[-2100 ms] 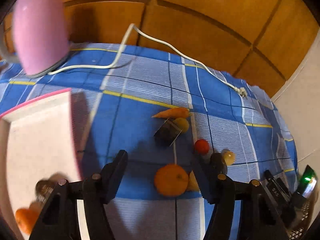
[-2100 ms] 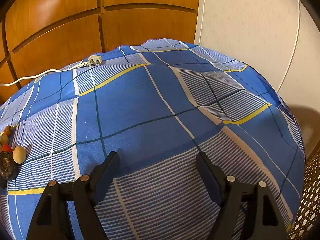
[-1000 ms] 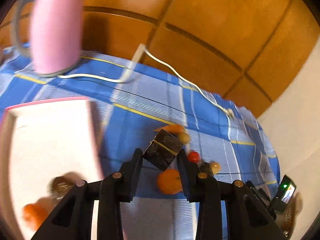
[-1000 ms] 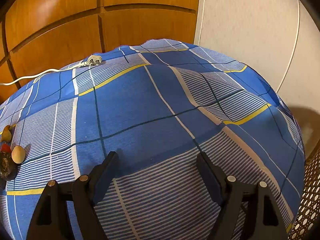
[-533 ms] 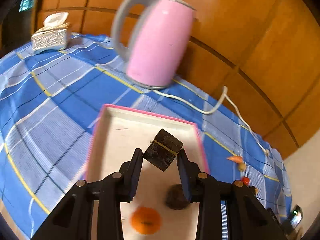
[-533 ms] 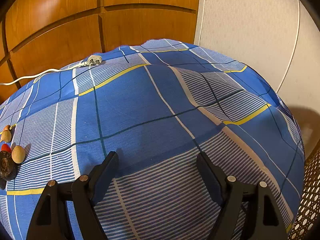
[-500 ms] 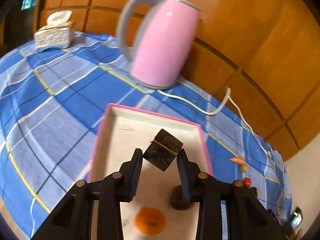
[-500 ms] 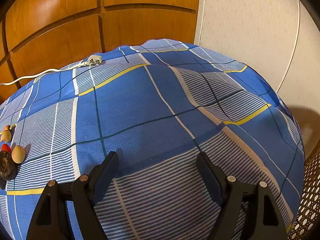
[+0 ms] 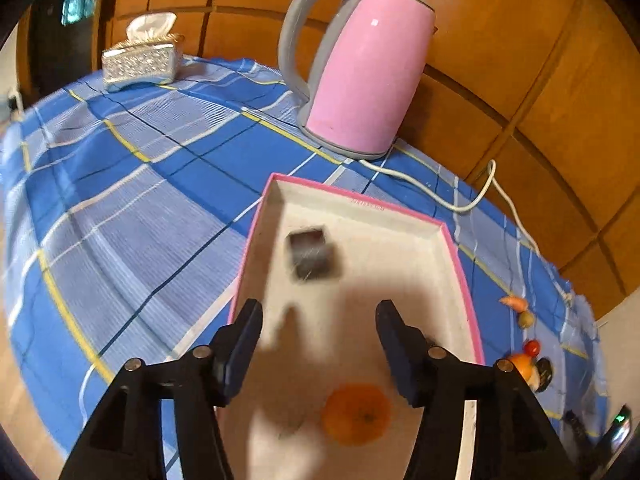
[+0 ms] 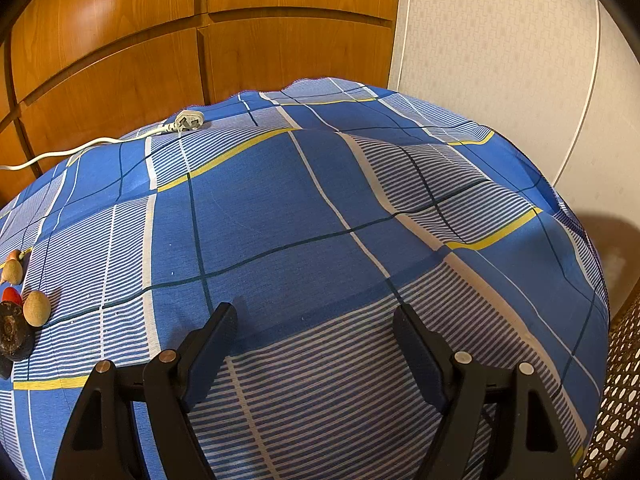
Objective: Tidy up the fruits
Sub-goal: 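Carry the log piece with the left tool into the tray and release, then grasp the tan round biscuit ball with the right tool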
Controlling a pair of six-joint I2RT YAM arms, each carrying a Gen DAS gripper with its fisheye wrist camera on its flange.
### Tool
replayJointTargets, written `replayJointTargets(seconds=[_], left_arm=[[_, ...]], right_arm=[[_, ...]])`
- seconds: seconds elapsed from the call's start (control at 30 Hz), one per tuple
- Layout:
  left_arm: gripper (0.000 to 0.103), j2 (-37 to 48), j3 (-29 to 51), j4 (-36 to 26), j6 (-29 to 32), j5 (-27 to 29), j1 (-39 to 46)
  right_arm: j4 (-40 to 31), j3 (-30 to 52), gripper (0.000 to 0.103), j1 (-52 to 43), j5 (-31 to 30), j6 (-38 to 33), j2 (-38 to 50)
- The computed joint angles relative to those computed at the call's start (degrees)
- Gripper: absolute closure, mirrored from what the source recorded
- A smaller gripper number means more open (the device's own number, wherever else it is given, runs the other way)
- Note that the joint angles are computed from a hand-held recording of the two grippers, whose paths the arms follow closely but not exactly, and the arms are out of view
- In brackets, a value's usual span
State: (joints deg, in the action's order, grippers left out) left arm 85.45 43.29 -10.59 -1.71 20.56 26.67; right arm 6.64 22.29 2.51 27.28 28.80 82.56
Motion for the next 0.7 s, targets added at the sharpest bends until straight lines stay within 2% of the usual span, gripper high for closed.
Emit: replayJointTargets(seconds=[0.23, 0.43, 0.57, 0.7], left_arm=[[0.032, -12.7, -11.2, 0.3, 2.6, -2.3, 2.0], [0.026, -25.0, -19.8, -3.1, 6.6, -2.2, 5.1], [0.018, -32.0, -23.6, -5.0, 7.4, -1.7, 7.5], [0.015, -35.2, -26.2, -5.7, 8.2, -1.6, 8.9]], right_arm=[[0.0, 0.0, 0.022, 0.0, 0.1, 0.1, 0.1], [0.2, -0.1, 0.022, -0.1, 0.0, 0.0, 0.1], [0.3, -0.1, 0.022, -0.1, 0.0, -0.1, 0.1], [0.3, -0.2, 0.022, -0.3, -0.2, -0.2, 0.0]])
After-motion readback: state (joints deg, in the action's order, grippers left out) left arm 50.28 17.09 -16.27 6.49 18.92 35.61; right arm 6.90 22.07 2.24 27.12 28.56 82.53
